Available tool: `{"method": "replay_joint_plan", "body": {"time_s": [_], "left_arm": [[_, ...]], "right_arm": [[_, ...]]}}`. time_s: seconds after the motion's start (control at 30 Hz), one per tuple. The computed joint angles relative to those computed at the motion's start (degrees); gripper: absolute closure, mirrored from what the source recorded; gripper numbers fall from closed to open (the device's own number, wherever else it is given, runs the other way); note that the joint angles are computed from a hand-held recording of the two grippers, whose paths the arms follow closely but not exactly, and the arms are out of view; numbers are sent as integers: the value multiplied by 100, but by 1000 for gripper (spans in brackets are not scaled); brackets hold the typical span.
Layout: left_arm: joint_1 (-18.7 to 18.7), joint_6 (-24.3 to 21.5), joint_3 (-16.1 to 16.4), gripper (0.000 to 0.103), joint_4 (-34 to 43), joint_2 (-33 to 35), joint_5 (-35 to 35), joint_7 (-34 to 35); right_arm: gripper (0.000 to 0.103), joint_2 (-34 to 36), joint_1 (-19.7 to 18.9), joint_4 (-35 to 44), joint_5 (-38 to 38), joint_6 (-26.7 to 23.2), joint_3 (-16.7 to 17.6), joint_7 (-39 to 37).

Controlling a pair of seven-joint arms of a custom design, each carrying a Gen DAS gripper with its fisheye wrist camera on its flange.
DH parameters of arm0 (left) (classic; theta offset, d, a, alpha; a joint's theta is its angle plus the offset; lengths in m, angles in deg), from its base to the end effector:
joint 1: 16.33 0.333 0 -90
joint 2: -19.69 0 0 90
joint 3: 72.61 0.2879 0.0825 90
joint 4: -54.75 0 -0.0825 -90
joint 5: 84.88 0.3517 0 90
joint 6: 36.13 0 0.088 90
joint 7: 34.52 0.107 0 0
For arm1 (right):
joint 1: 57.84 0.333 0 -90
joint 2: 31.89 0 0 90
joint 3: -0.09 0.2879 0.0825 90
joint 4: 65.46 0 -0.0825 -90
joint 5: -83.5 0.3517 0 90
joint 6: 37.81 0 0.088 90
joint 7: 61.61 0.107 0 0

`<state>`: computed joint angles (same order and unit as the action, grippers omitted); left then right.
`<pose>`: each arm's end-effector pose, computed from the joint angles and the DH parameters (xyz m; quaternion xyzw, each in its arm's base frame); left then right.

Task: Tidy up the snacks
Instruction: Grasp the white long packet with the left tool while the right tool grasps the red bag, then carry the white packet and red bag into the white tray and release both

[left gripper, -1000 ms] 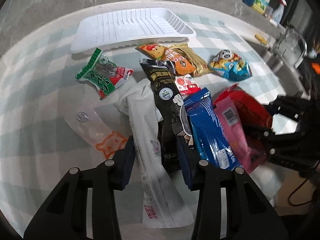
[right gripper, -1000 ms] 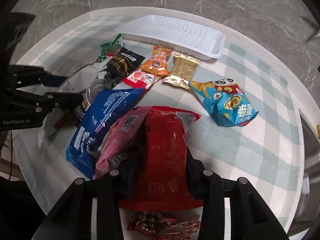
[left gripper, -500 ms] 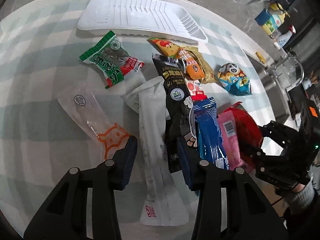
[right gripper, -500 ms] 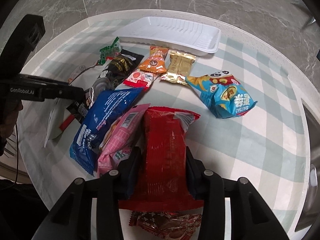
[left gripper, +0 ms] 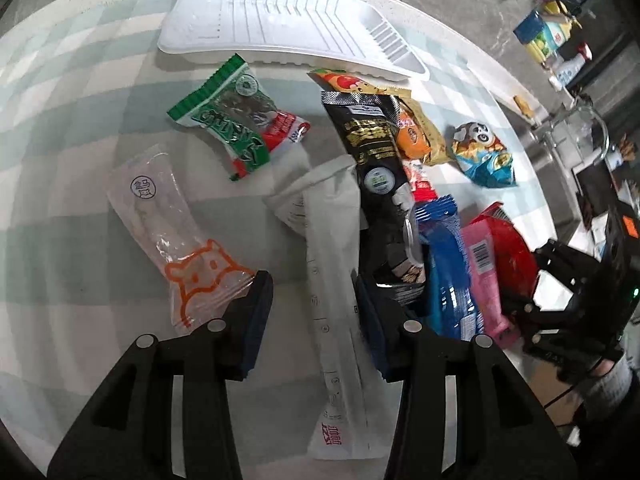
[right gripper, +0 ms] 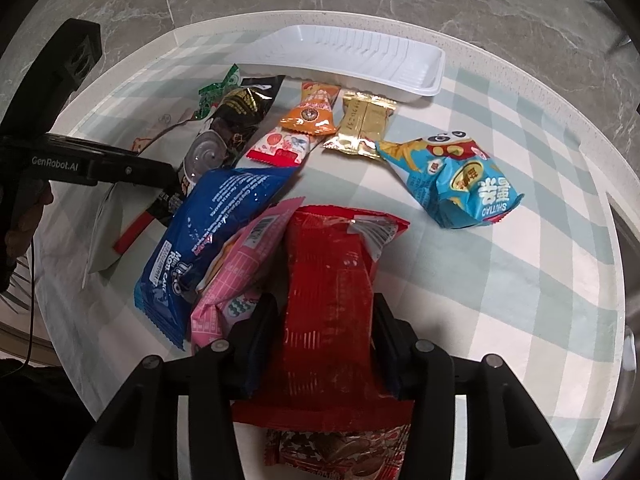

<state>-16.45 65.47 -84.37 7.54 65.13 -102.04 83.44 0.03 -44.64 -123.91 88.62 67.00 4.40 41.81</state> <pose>0.7118 -0.1123 0.4643 0.4594 -0.8569 0.2259 0.0606 0.6568 0.1983 0.5336 -0.7149 0.6848 -0.0073 0.1412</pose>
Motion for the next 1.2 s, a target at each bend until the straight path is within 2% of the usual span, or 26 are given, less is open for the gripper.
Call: {"method": "replay_joint_plan", "body": {"time_s": [0.1, 0.17, 0.33, 0.43, 0.53, 0.63, 0.7, 0.73, 0.87, 1.03, 1.2], "left_arm": [[-58, 210, 52, 61, -376, -235, 147, 220], [-194, 649, 139, 61, -1036, -634, 410, 545], [-446, 1660, 263, 59, -2285, -1318, 823, 850], [-540, 2136, 302, 52, -2783, -1571, 985, 897], [-502, 1941, 283, 50, -2563, -1442, 880, 757], [-480, 2063, 268, 52, -2732, -1531, 859, 816], [-353, 1959, 243, 62, -2711, -1559, 716, 923], [-320, 1908, 238, 75, -2672, -1548, 656, 917], [-109, 1041, 137, 84, -1782, -1062, 175, 692], [123, 108, 22, 86, -649, -383, -283, 139], [317, -263, -79, 86, -205, -119, -541, -137]], "right_arm": [[52, 4, -3, 2, 5, 12, -2, 19], [52, 58, 6, 76, -8, -43, -2, 25], [51, 62, 22, 59, -38, -38, -10, 51], [51, 105, 42, 124, -76, -67, -15, 48], [52, 71, 39, 54, -76, -8, -19, 62], [57, -33, 3, -139, -23, 151, -13, 105], [61, -109, -80, -284, 124, 268, 13, 149], [62, -155, -133, -373, 224, 336, 29, 179], [66, -455, -413, -937, 831, 721, 101, 385], [66, -884, -715, -1750, 1692, 1297, 157, 633], [66, -1247, -934, -2395, 2604, 1878, 186, 721]]}}
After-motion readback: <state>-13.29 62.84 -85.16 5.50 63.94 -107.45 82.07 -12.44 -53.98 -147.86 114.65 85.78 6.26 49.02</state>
